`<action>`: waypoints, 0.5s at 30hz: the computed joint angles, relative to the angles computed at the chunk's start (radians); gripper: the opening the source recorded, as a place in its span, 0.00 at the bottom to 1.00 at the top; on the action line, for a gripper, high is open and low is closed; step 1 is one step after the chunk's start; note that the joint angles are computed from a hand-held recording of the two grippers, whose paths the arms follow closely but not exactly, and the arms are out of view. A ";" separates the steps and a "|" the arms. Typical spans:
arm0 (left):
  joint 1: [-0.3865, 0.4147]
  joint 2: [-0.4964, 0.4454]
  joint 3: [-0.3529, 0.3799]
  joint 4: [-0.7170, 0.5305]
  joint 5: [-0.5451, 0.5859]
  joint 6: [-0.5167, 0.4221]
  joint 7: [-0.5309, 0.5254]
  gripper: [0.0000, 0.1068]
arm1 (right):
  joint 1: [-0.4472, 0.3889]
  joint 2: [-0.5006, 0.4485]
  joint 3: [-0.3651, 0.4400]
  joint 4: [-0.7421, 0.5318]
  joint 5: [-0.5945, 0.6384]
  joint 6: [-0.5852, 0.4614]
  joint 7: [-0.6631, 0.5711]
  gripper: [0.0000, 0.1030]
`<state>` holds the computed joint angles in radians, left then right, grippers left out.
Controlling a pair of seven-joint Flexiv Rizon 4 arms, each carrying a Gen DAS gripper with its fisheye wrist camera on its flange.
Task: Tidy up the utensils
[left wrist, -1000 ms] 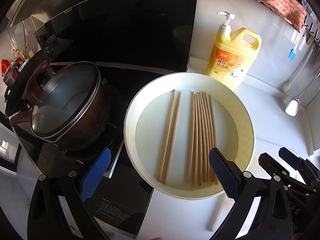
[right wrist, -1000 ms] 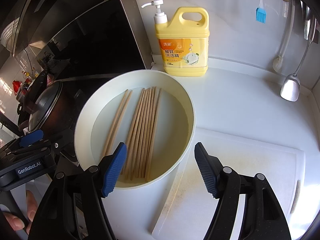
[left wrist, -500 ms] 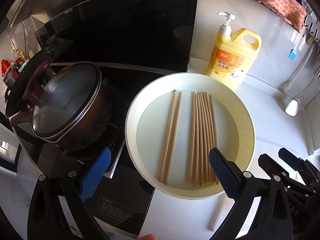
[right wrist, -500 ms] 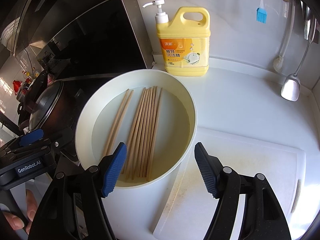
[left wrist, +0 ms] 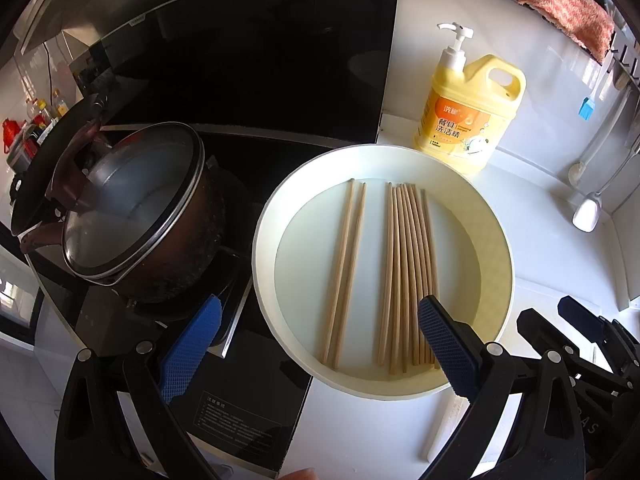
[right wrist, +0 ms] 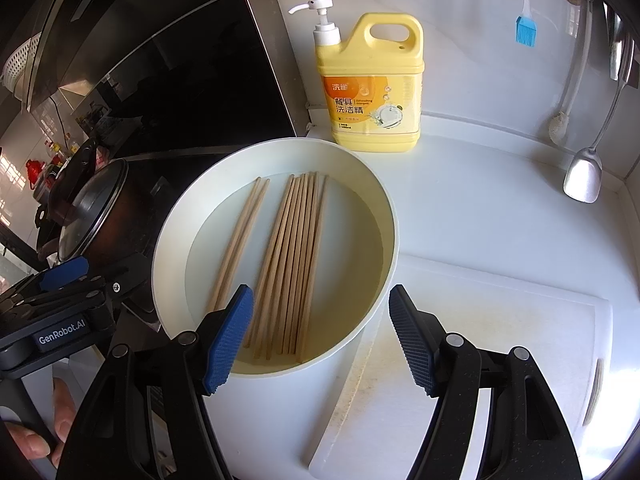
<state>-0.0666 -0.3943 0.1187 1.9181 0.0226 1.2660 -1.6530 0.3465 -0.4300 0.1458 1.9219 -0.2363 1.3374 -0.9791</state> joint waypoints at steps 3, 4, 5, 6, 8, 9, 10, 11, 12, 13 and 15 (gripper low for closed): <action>0.009 -0.002 -0.009 -0.001 -0.010 -0.002 0.010 0.91 | 0.002 0.001 -0.001 0.001 0.000 -0.001 0.003 0.65; 0.010 -0.002 -0.011 -0.001 -0.013 -0.004 0.013 0.91 | 0.001 0.000 -0.001 0.000 0.000 -0.001 0.002 0.65; 0.012 -0.003 -0.013 -0.001 -0.017 -0.005 0.016 0.91 | 0.004 0.001 -0.003 0.001 -0.001 0.000 0.004 0.65; 0.010 -0.003 -0.011 0.000 -0.017 -0.007 0.013 0.91 | 0.005 0.001 -0.003 0.001 -0.002 0.001 0.005 0.65; 0.011 -0.004 -0.013 -0.001 -0.021 -0.009 0.015 0.91 | 0.004 0.000 -0.003 0.001 -0.003 0.000 0.006 0.65; 0.013 -0.005 -0.015 -0.001 -0.024 -0.009 0.019 0.91 | 0.005 0.000 -0.003 0.000 -0.002 0.000 0.007 0.65; 0.014 -0.006 -0.017 -0.001 -0.026 -0.009 0.021 0.91 | 0.005 0.000 -0.003 0.000 -0.003 0.000 0.007 0.65; 0.015 -0.006 -0.017 0.000 -0.028 -0.007 0.022 0.91 | 0.005 0.000 -0.003 0.001 -0.003 0.000 0.007 0.65; 0.016 -0.006 -0.018 0.001 -0.029 -0.001 0.025 0.91 | 0.004 0.001 -0.003 0.001 -0.003 0.000 0.007 0.65; 0.017 -0.006 -0.019 0.003 -0.032 0.004 0.027 0.91 | 0.005 0.002 -0.003 0.002 -0.003 0.001 0.008 0.65; 0.021 -0.005 -0.025 0.008 -0.041 0.012 0.036 0.91 | 0.005 0.002 -0.004 0.003 -0.004 0.002 0.009 0.65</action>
